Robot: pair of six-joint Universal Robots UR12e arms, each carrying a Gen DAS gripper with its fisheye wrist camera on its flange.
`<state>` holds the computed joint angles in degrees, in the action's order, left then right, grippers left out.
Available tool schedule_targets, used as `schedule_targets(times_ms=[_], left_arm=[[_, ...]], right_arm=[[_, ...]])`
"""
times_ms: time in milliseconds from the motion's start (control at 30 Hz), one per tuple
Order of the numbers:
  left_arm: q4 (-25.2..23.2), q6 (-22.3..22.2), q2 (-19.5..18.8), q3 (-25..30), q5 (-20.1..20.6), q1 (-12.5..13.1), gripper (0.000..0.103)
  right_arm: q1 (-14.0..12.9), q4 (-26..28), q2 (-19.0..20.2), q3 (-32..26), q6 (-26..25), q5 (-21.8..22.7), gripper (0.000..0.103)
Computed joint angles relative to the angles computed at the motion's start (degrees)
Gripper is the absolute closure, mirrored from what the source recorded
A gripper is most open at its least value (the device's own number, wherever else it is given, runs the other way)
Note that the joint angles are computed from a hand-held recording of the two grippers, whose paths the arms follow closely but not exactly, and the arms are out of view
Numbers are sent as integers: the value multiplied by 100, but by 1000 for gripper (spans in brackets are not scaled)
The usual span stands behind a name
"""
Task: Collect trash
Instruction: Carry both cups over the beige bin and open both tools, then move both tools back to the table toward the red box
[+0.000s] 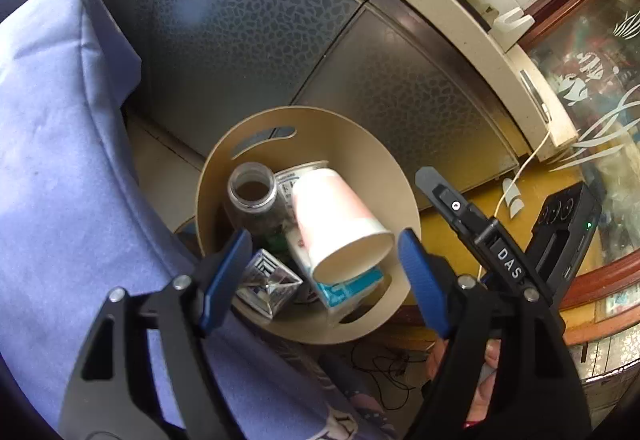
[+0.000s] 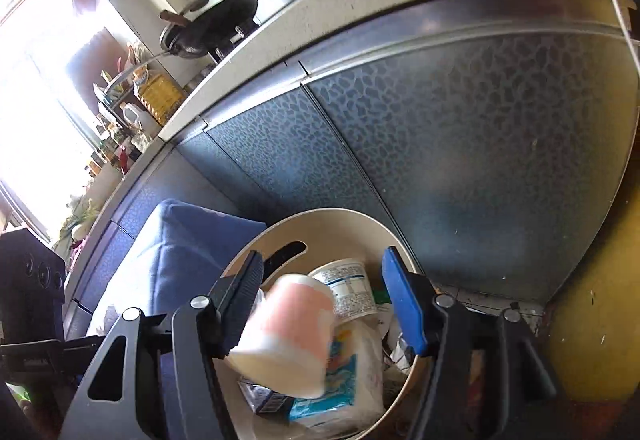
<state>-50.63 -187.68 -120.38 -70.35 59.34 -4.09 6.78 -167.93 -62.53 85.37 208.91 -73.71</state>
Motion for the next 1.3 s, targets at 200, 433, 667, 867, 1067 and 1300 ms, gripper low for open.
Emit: schedule_targets(times_ms=[200,433,667,867,1067,1300], left_arm=[[520,64,518,-741,-164,164,30],[943,99,1242,-1823,-24,475,30],[1719,-269,2068,-2997,252,1057,30],[2036,-902,2672,-3650,1911,1504,30],[2090,-1844,2805,-3771,2941,1945,23],[1903,-1610,2281,-3214,3418,1879,17]], right_arm=[[81,-436,-207,207,228,33,42],[335,-360,-287,149,-29,536,42],[741,336,-145,-239,-667,998,42],[1124,899,-42,-468,-1156,1266,42],[1455,1472,10,-566,-1686,1483,42],[1584,1904,72,-699,-1934,1582,42]])
